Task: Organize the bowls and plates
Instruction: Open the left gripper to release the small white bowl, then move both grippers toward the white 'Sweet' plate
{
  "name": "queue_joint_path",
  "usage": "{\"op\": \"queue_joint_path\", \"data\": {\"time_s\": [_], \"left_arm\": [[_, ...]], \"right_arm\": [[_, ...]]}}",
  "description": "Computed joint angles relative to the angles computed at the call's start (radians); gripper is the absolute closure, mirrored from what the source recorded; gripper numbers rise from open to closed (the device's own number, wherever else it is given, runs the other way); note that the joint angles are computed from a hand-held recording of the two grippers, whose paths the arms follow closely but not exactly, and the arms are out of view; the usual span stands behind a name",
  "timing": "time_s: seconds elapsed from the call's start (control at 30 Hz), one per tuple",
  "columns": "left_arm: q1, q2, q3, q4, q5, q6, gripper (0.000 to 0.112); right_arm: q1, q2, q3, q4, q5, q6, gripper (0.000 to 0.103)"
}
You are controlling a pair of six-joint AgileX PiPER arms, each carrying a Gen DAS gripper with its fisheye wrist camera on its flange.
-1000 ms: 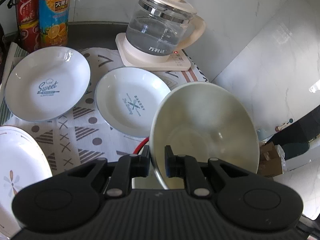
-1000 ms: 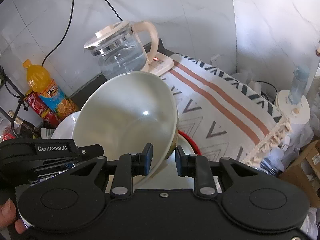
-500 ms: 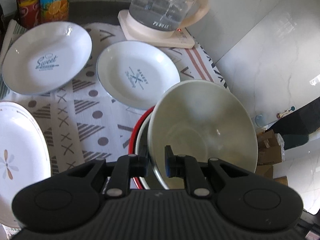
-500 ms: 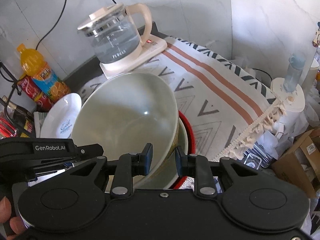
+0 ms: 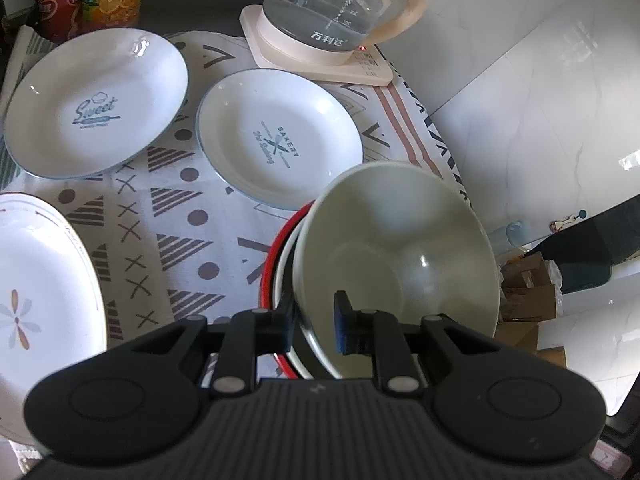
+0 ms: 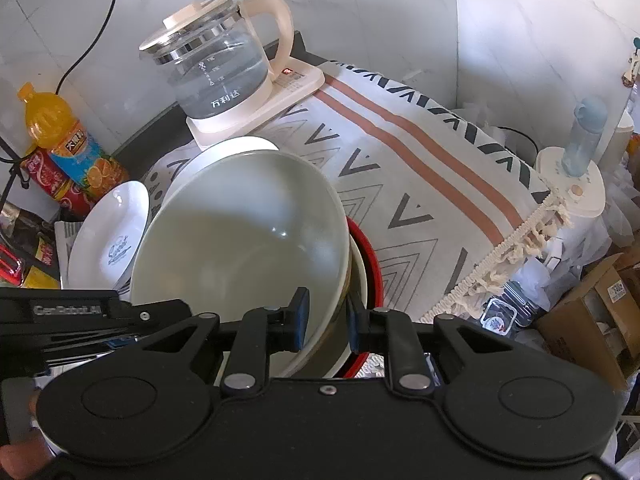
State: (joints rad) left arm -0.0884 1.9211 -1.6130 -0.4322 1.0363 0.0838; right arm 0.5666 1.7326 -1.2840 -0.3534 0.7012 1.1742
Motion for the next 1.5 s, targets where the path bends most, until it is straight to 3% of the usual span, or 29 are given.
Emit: {"op": "queue_joint_path", "data": {"time_s": [0.13, 0.27, 0.43, 0.57, 0.9, 1.0, 1.5], "left_arm": [[-0.004, -0.008, -0.004, 0.024, 0.015, 0.024, 0.092], [-0.006, -0.027, 0.003, 0.059, -0.010, 0.018, 0.077], [-0.004, -0.025, -0.021, 0.078, -0.001, 0.005, 0.071], [0.002, -0.048, -0.016, 0.084, -0.019, 0.007, 0.061], [0.073, -0.110, 0.047, 0.126, -0.057, -0.007, 0.040], [0.109, -0.136, 0.080, 0.141, -0.068, -0.012, 0.035], [0.270, -0.248, 0.233, 0.202, -0.107, -0.052, 0.034]], "right_arm": [[-0.013, -0.008, 0.001, 0.032, -0.002, -0.030, 0.081], [0.000, -0.031, 0.009, -0.028, 0.016, 0.017, 0.077], [0.003, -0.061, 0.011, -0.062, 0.024, 0.058, 0.074], [0.014, -0.069, -0.012, -0.081, 0.027, 0.051, 0.050], [0.062, -0.023, -0.095, -0.090, -0.002, 0.002, 0.009], [0.089, 0.006, -0.136, -0.105, 0.007, -0.005, 0.008], [0.166, 0.165, -0.380, 0.062, 0.036, -0.275, 0.003]]}}
